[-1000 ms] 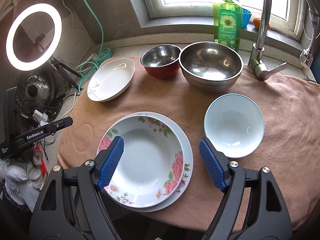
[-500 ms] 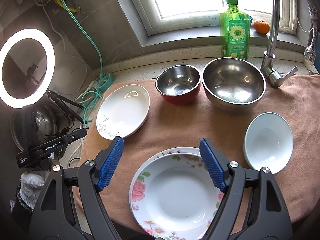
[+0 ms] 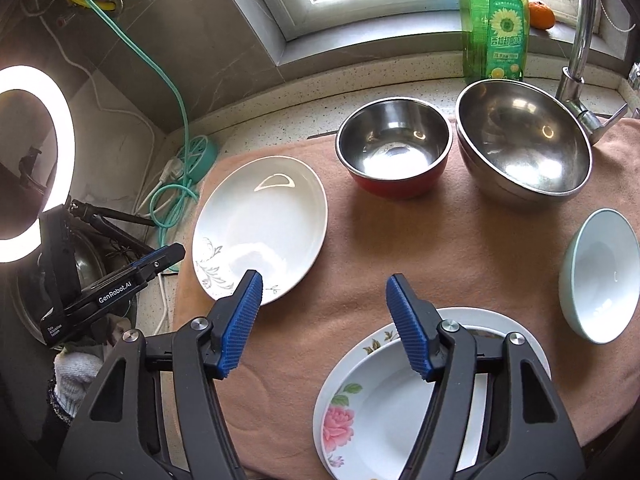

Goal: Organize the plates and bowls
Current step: 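Move the right gripper toward the white plate with grey leaves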

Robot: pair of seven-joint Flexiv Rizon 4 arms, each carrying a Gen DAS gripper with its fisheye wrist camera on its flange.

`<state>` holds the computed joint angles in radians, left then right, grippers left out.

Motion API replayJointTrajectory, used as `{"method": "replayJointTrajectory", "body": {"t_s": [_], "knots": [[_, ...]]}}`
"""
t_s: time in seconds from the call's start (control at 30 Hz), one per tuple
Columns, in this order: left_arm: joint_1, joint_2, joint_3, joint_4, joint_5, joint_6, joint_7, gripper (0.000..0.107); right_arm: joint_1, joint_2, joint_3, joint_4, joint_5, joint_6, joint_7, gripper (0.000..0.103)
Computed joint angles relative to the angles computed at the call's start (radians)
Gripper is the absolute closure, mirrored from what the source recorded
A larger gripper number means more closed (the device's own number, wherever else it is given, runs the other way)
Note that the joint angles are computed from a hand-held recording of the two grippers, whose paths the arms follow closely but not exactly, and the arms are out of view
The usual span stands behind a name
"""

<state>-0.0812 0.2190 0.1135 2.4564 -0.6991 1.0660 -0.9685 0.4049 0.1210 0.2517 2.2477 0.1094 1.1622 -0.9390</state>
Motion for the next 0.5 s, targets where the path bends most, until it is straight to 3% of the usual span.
{"method": "replayJointTrajectory", "body": {"t_s": [0.23,0.5], "knots": [[0.019,-0.091,-0.012,-0.054,-0.045,-0.002,0.036,0.084,-0.002,-0.097,-0.019,-0.072,0.083,-0.027,-0.042,0.058],[0.041,-0.157,-0.037,-0.092,-0.056,-0.009,0.055,0.089,-0.023,-0.184,-0.006,-0.141,0.102,-0.045,-0.07,0.069]]}}
